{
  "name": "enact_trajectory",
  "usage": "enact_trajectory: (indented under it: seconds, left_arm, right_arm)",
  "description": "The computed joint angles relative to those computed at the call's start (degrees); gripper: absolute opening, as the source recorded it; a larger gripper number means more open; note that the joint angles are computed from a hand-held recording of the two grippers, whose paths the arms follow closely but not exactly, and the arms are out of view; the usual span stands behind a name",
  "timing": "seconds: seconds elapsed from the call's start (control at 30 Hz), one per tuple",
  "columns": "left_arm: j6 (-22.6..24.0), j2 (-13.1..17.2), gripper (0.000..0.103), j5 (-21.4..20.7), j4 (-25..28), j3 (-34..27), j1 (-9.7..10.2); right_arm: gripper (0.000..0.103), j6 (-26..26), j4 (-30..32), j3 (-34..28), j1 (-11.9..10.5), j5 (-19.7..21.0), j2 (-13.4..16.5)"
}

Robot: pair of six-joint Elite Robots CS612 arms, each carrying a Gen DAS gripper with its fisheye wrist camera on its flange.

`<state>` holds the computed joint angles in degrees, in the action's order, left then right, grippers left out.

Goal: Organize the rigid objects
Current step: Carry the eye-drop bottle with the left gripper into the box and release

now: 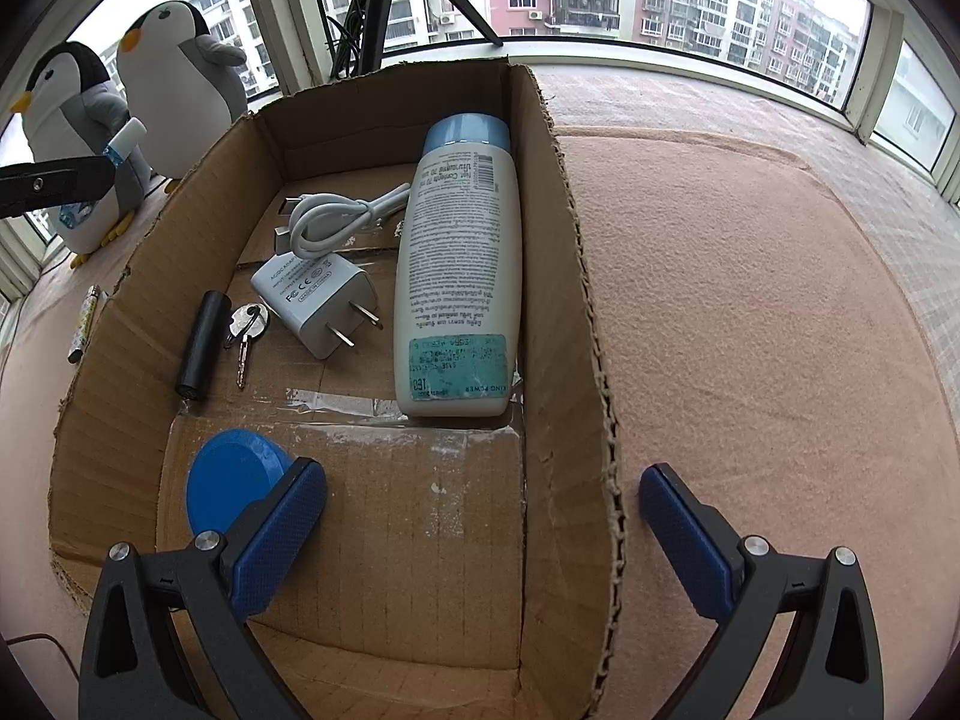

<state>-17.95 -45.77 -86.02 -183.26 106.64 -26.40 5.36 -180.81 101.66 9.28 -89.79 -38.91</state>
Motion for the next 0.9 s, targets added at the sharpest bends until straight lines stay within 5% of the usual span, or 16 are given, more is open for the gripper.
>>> enact_trajectory:
  seconds: [0.7, 0.8, 0.9]
  left_arm:
    - [-1.4, 3.0, 0.031, 0.0, 3.9, -5.3, -0.65]
    - [-0.9, 2.8, 0.066, 0.4, 3.2, -5.1, -0.87]
    - [-0.3, 2.6, 0.071, 0.5, 2.4, -4.8, -1.08]
  right_arm:
    - [0.103, 0.0, 0.0, 0.0, 0.0, 0.0, 0.0]
    - [0.103, 0.0, 0.0, 0.0, 0.0, 0.0, 0.0]
    - [0.103, 0.0, 0.0, 0.0, 0.0, 0.0, 0.0]
